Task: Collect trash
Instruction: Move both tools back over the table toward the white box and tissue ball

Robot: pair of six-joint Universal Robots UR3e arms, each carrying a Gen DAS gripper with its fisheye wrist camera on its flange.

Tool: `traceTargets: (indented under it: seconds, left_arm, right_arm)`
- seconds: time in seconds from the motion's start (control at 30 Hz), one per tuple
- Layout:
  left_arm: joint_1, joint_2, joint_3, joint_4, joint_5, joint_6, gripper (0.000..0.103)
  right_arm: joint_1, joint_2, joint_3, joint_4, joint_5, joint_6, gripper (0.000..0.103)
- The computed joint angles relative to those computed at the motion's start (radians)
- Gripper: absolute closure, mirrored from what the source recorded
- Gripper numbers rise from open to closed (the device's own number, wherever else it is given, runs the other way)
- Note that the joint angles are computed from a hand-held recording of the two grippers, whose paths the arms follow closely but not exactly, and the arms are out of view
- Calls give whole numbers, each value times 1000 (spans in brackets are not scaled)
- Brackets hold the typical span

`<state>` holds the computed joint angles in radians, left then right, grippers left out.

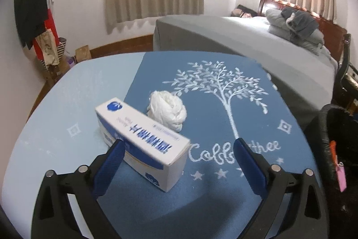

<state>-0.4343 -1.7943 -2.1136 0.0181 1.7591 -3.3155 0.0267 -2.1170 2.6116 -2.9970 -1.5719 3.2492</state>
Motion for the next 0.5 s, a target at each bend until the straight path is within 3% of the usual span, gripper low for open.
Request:
traceTargets:
  seconds: [0.2, 0.33, 0.5]
  left_arm:
    - [10, -9, 15, -42, 35, -29, 10]
    - [55, 39, -37, -44, 3, -29, 18]
    - [118, 115, -125, -34, -66, 8, 36]
  right_arm:
    - [3, 39, 7, -37, 4, 4, 6]
    - [14, 66, 9, -59, 2, 12, 6]
    - [51, 128, -6, -104, -13, 27, 6]
